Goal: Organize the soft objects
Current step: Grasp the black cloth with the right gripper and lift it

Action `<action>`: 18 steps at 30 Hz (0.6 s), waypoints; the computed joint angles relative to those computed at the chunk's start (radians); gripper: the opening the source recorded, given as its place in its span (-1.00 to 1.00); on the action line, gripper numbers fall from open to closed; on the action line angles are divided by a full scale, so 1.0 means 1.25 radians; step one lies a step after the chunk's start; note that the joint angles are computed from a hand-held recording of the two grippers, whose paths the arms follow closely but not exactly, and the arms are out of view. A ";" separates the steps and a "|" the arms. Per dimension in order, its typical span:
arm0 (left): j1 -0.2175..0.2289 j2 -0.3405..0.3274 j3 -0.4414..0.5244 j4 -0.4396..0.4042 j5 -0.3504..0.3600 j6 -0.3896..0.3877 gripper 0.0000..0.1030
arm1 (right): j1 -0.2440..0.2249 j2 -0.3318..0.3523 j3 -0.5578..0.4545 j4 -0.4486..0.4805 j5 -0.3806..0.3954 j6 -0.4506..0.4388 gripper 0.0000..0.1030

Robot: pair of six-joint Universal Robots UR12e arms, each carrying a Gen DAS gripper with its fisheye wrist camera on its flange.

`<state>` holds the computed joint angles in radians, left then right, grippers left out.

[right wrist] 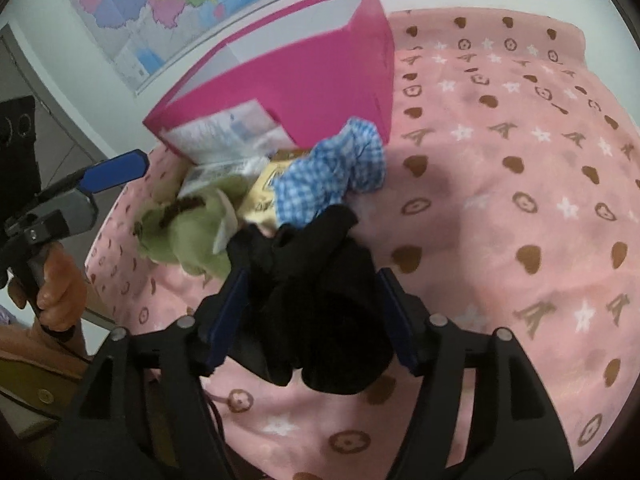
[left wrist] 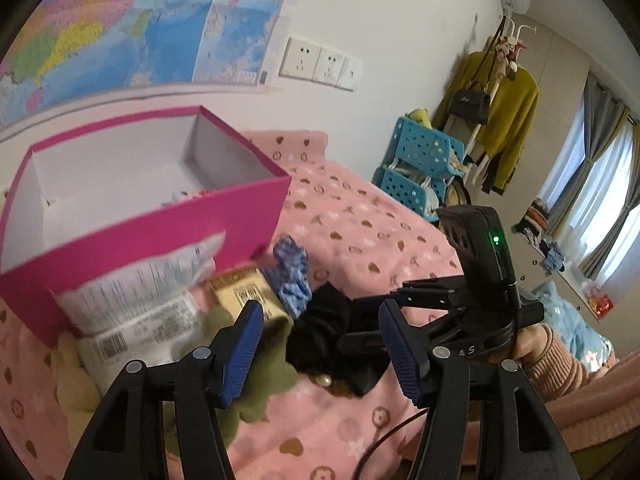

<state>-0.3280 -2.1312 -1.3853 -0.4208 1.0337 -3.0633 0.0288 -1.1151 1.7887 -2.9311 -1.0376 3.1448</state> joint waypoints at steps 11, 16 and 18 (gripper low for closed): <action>-0.001 0.008 -0.019 -0.016 -0.003 0.003 0.19 | 0.018 0.011 0.003 -0.032 -0.066 -0.014 -0.38; -0.002 0.008 -0.019 -0.027 -0.016 0.013 0.19 | 0.000 0.008 0.018 -0.066 -0.023 0.024 -0.52; -0.003 0.007 -0.017 -0.033 -0.028 0.023 0.19 | -0.009 0.003 0.026 -0.094 0.004 0.042 -0.53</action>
<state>-0.3317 -2.1225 -1.4066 -0.4623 0.9984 -3.0344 0.0177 -1.1114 1.8215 -3.0490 -1.0332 3.1979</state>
